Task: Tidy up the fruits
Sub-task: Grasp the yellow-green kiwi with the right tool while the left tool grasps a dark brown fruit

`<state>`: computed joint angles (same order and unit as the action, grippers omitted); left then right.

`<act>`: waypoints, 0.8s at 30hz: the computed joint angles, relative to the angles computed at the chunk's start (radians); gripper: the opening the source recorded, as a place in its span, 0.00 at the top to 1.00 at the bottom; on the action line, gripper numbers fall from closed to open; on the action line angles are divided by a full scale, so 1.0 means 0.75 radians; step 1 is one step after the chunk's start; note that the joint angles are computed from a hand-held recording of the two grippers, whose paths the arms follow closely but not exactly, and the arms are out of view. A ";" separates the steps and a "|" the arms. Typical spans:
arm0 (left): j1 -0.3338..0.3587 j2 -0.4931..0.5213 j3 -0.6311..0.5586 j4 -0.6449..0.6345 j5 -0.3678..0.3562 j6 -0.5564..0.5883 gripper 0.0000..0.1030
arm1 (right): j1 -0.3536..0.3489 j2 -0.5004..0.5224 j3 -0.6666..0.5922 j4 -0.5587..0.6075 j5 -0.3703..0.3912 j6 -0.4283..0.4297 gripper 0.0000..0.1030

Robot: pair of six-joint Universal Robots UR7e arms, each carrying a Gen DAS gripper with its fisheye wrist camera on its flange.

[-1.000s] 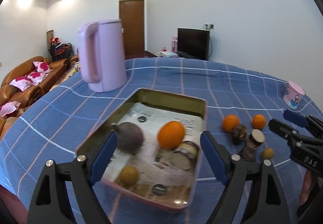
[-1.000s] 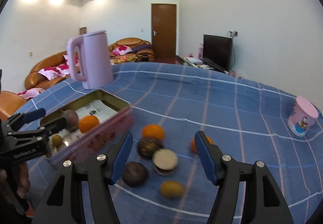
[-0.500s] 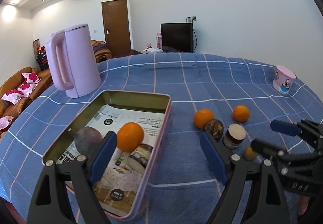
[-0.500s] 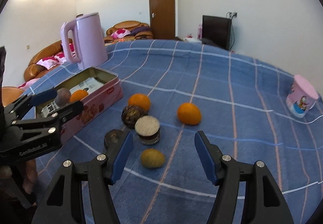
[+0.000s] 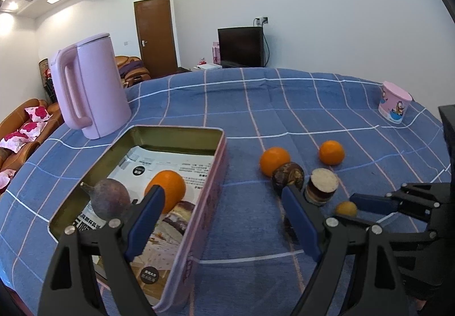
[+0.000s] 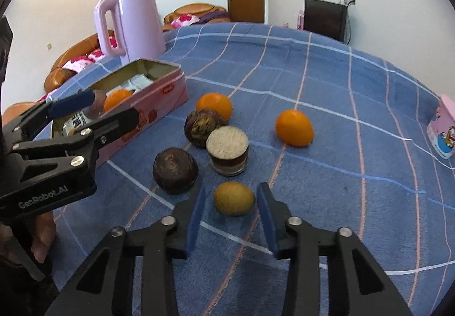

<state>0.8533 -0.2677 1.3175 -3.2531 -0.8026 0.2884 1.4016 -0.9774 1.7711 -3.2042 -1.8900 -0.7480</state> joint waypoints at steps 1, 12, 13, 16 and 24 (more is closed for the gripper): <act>-0.001 -0.001 0.002 0.003 -0.004 0.000 0.16 | 0.001 0.001 0.002 -0.005 -0.002 -0.003 0.69; -0.015 0.013 -0.030 0.116 -0.062 -0.018 0.16 | -0.001 -0.002 0.010 -0.278 -0.036 0.037 0.69; -0.016 0.016 -0.040 0.140 -0.070 -0.028 0.17 | -0.001 0.001 0.001 -0.290 -0.046 0.040 0.69; -0.013 0.016 -0.058 0.220 -0.103 -0.056 0.18 | 0.000 0.022 -0.022 -0.332 -0.080 0.034 0.69; -0.007 0.031 -0.097 0.385 -0.144 -0.098 0.40 | -0.017 0.028 -0.027 -0.333 -0.050 0.067 0.69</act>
<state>0.8482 -0.2444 1.2447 -2.9641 -0.9105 0.2146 1.3889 -0.9567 1.7509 -3.4538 -1.9273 -0.6978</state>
